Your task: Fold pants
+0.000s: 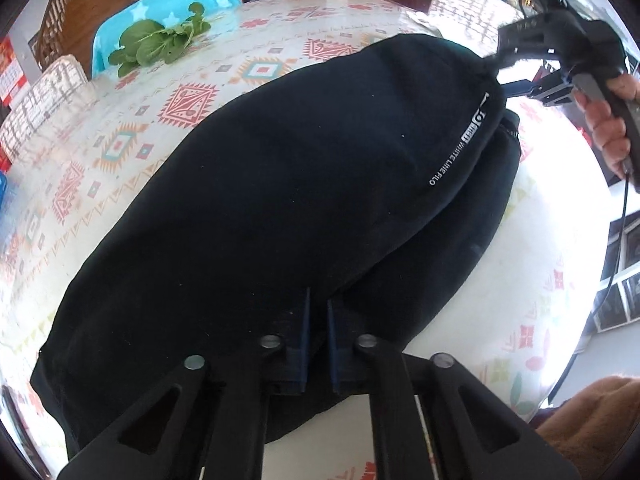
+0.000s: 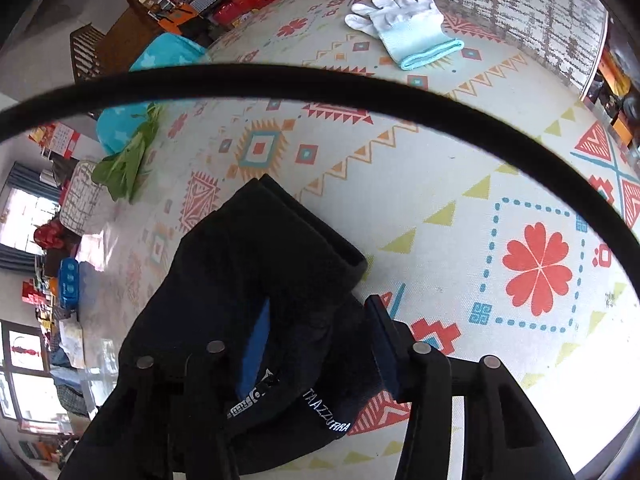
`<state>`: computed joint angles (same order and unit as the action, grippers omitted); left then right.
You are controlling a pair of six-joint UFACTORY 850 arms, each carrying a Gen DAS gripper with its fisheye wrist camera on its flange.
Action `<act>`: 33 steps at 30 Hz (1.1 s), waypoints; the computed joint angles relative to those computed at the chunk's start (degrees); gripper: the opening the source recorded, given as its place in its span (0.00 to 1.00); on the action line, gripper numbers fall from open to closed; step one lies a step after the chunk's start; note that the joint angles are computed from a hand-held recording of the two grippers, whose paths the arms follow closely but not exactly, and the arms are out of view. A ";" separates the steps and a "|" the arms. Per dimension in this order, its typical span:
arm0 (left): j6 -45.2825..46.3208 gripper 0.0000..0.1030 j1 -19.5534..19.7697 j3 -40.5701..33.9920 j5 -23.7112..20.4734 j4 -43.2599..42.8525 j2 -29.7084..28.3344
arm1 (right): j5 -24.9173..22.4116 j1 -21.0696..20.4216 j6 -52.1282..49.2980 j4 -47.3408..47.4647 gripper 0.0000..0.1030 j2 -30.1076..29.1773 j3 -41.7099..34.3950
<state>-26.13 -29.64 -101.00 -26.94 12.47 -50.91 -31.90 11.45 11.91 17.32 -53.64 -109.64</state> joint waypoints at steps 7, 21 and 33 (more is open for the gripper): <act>-3.21 0.04 0.48 2.55 3.18 -0.72 2.56 | 2.26 1.98 3.08 -7.85 0.13 0.92 0.12; -9.78 0.04 -1.48 8.08 4.93 4.07 7.24 | 4.74 -0.47 -11.44 7.91 0.13 9.45 12.31; -25.59 0.26 -3.54 14.43 5.30 15.48 9.75 | 6.53 -3.79 -17.30 15.41 0.59 11.39 19.44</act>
<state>-51.71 -33.18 -86.57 -21.65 27.96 -41.15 -25.36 7.66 -5.39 32.73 -42.24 -90.21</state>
